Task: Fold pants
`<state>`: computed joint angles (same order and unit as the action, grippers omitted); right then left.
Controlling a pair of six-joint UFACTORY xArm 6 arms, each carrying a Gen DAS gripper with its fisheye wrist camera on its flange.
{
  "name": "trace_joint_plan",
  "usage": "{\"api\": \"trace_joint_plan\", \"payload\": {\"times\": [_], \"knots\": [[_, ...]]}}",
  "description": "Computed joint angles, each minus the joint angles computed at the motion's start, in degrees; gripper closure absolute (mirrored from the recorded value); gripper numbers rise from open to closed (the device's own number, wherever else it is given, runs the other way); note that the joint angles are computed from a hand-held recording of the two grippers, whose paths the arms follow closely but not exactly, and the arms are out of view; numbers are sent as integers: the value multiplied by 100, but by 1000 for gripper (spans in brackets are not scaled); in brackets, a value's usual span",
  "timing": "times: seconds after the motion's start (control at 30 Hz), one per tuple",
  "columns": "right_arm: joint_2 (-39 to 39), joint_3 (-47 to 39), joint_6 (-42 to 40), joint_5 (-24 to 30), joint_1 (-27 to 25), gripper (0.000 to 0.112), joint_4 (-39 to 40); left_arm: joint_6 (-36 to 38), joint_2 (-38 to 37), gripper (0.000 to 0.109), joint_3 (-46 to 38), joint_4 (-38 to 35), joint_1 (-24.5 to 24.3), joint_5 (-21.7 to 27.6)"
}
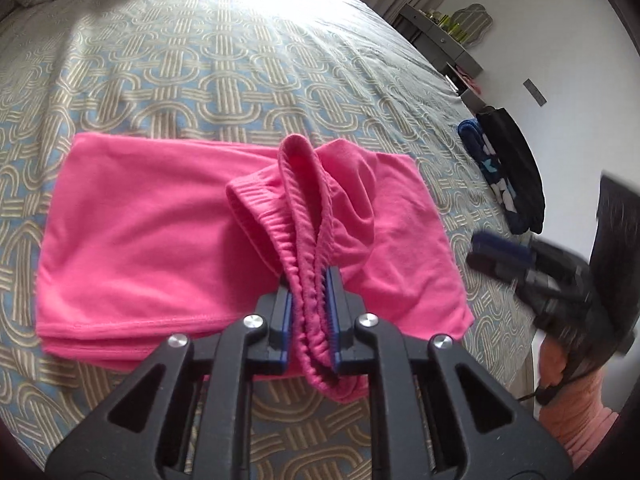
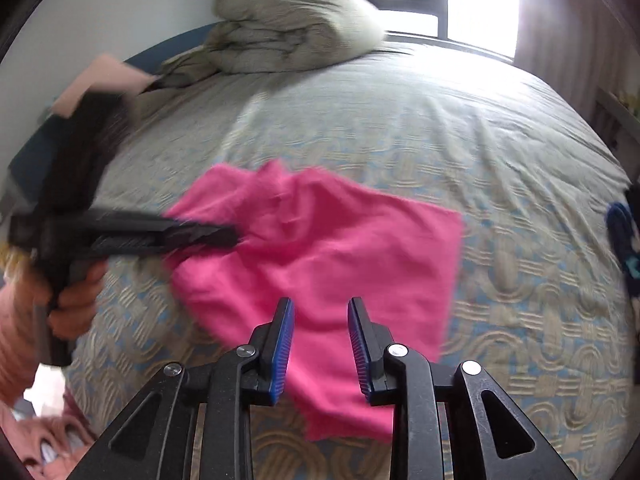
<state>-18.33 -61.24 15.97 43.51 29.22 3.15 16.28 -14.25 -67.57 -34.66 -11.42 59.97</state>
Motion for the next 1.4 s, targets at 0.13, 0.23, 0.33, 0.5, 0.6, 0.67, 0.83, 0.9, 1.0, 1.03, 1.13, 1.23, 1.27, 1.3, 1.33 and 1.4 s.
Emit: {"api": "trace_joint_plan", "payload": {"times": [0.13, 0.23, 0.33, 0.5, 0.6, 0.67, 0.83, 0.9, 1.0, 1.03, 1.13, 1.23, 1.27, 1.3, 1.33, 1.4], "knots": [[780, -974, -728, 146, -374, 85, 1536, -13, -71, 92, 75, 110, -173, -128], [1652, -2147, -1218, 795, -370, 86, 2039, -41, -112, 90, 96, 185, -255, -158], [2698, -3561, -1097, 1745, -288, 85, 1887, -81, -70, 83, 52, 165, -236, -39], [4059, -5523, -907, 3251, -147, 85, 1646, -205, -118, 62, 129, 210, -168, 102], [4473, -6131, -685, 3684, -27, 85, 1275, -224, -92, 61, 178, 74, -114, 217], [4627, -6281, -595, 3753, 1, 85, 1349, -204, -79, 61, 222, -62, -82, 205], [5088, -6790, -249, 4048, 133, 97, 941, -146, 20, 85, 179, -459, 138, 389], [5006, -6639, -179, 3846, 118, 111, 975, -70, -18, 89, 205, -649, 236, 507], [4411, -5700, -639, 2610, 38, 112, 1797, -2, -121, 89, 262, -636, 261, 557], [4252, -5501, -860, 2260, 14, 112, 2168, -13, -141, 89, 267, -587, 256, 581], [4384, -5919, -1013, 2486, 57, 110, 1872, -129, -175, 88, 251, -463, 198, 577], [5050, -7060, -815, 3812, 104, 93, 1183, -211, -110, 84, 164, -401, 135, 594], [5064, -7027, -752, 3921, 115, 85, 1059, -225, -88, 83, 153, -427, 134, 611], [5066, -6955, -727, 3986, 112, 82, 1031, -321, -58, 80, 171, -419, 16, 505], [5090, -6910, -696, 4053, 106, 80, 1053, -331, -56, 78, 185, -445, -6, 481], [5195, -6887, -667, 4119, 78, 77, 1194, -310, -54, 75, 191, -460, -21, 487]]}}
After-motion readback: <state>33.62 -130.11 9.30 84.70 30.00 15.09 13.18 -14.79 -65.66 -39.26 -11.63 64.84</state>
